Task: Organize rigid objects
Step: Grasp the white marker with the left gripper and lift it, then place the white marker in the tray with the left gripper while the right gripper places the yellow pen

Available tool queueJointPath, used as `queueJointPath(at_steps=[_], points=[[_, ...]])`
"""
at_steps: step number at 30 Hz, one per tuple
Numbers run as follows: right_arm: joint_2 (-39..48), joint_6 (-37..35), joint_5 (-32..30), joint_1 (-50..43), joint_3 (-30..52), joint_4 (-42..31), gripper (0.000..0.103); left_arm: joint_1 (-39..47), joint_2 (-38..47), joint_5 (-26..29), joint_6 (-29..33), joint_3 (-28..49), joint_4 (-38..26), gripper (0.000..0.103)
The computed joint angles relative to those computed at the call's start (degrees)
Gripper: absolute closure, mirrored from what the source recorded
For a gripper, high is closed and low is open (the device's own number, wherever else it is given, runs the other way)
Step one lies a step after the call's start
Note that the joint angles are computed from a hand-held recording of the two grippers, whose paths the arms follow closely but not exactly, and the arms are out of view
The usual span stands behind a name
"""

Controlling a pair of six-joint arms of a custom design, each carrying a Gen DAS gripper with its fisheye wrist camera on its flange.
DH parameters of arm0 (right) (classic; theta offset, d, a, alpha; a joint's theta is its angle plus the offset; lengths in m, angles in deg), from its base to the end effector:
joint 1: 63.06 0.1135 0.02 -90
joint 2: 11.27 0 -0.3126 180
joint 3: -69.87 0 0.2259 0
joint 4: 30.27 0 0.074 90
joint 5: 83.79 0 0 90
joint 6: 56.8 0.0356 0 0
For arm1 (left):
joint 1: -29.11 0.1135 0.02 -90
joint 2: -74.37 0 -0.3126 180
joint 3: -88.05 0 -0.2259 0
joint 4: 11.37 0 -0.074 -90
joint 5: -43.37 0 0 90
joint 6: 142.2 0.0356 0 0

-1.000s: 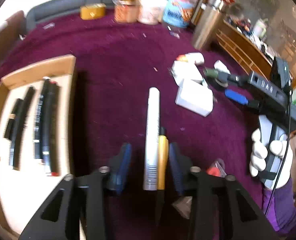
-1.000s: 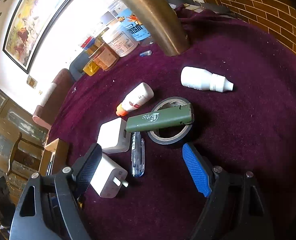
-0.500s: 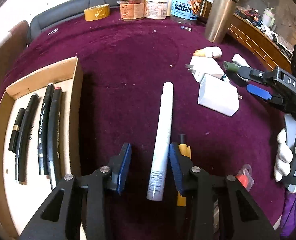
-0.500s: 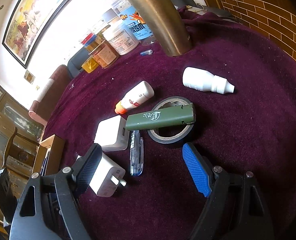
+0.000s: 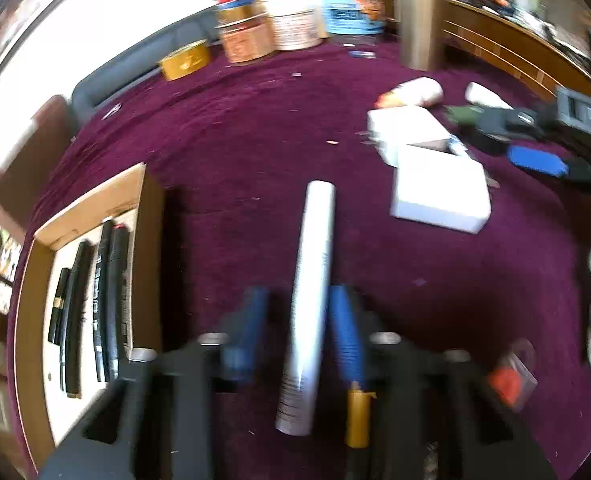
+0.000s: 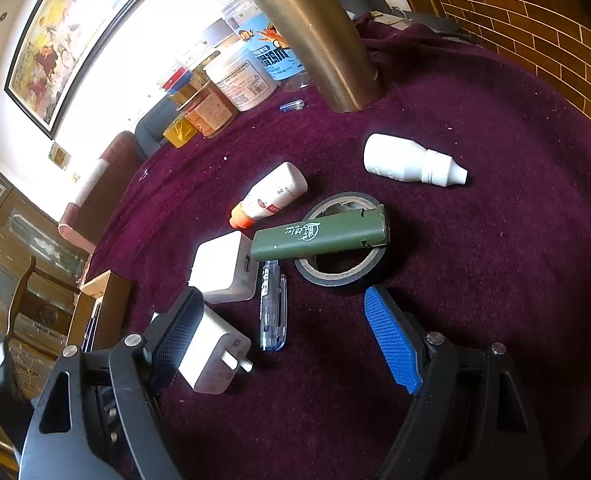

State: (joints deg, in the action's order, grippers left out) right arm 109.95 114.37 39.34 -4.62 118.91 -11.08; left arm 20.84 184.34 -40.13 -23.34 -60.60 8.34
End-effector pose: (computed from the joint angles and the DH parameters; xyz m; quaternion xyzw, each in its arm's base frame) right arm 0.1807 0.2571 0.0829 0.2678 0.8733 0.1922 0.3588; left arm 0.2249 -0.0368 0.0922 0.3206 0.9070 -0.0059 0.2730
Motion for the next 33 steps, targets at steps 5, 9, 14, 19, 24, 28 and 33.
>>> queueJointPath(at_steps=[5, 9, 14, 19, 24, 28, 33], points=[[0.17, -0.31, 0.26, -0.01, -0.18, 0.61, 0.020, 3.77, -4.28, 6.68, 1.58, -2.37, -2.80, 0.092], [0.24, -0.81, 0.86, 0.28, 1.24, -2.00, 0.020, 17.28, -11.90, 22.89, 6.27, 0.88, -18.40, 0.092], [-1.16, 0.56, 1.44, 0.66, 4.98, -11.37, 0.022, 37.12, -17.98, 37.51, 20.13, 6.05, -40.01, 0.092], [-7.52, -2.67, 9.38, 11.22, 11.18, -18.73, 0.023, 52.26, -14.72, 43.44, 34.50, 13.63, -56.46, 0.092], [3.52, -9.25, -7.87, 10.70, 31.82, -32.60, 0.023, 60.36, -6.58, 44.54, 39.66, 20.26, -62.58, 0.092], [12.72, -10.09, -12.28, 8.91, 46.88, -45.45, 0.027, 63.31, -1.17, 44.40, 41.13, 24.65, -66.45, 0.092], [24.93, -11.81, -5.24, 10.88, 73.35, -75.26, 0.041, 67.89, 1.35, 44.62, 45.77, 28.57, -71.26, 0.092]])
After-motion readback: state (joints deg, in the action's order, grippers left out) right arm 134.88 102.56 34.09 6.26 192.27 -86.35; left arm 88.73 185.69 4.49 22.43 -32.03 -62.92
